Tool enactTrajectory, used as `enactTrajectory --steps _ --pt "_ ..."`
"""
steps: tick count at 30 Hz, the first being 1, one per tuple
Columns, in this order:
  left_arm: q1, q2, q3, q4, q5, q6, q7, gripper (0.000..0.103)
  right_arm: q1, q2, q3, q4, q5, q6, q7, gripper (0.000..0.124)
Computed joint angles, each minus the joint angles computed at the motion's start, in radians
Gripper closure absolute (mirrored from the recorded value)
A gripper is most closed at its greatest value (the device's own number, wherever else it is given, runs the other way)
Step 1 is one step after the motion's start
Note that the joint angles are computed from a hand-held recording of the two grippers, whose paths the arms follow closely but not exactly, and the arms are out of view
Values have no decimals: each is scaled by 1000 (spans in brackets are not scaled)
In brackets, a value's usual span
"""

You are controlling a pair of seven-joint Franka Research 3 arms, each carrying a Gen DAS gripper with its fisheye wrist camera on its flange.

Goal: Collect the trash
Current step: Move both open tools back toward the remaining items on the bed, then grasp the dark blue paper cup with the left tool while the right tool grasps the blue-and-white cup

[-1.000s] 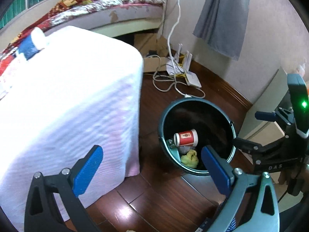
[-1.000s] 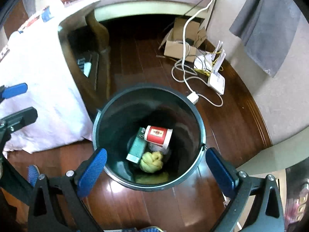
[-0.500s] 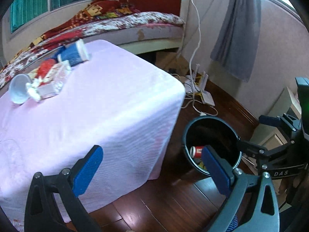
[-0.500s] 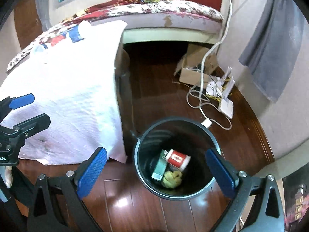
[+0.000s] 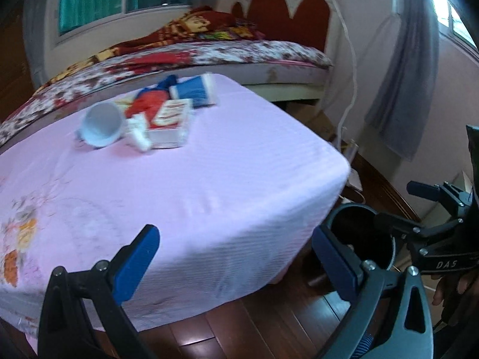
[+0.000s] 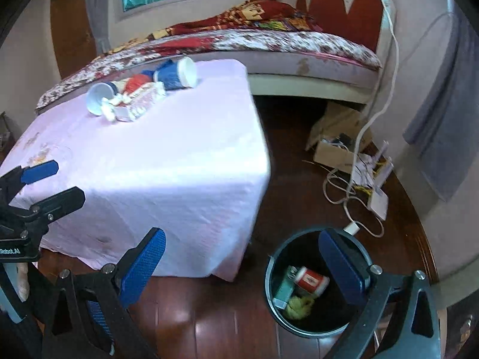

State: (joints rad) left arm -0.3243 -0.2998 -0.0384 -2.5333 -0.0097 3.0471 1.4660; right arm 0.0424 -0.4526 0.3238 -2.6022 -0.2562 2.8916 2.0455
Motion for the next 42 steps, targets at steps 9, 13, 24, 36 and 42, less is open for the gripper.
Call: enactTrajectory --steps 9,13,24,36,42 --pt "137 -29 -25 -37 75 16 -77 1 14 111 52 106 -74 43 47 21" --pt "169 -30 -6 -35 104 23 -100 1 22 174 58 172 -124 35 86 21" --pt "241 41 41 26 109 32 -102 13 71 395 48 448 -371 -79 270 21" --pt "189 222 105 215 -151 12 133 34 239 680 -97 800 -411 -186 302 21" --pt "247 342 46 350 -232 -23 217 41 295 804 -182 963 -372 -209 262 21"
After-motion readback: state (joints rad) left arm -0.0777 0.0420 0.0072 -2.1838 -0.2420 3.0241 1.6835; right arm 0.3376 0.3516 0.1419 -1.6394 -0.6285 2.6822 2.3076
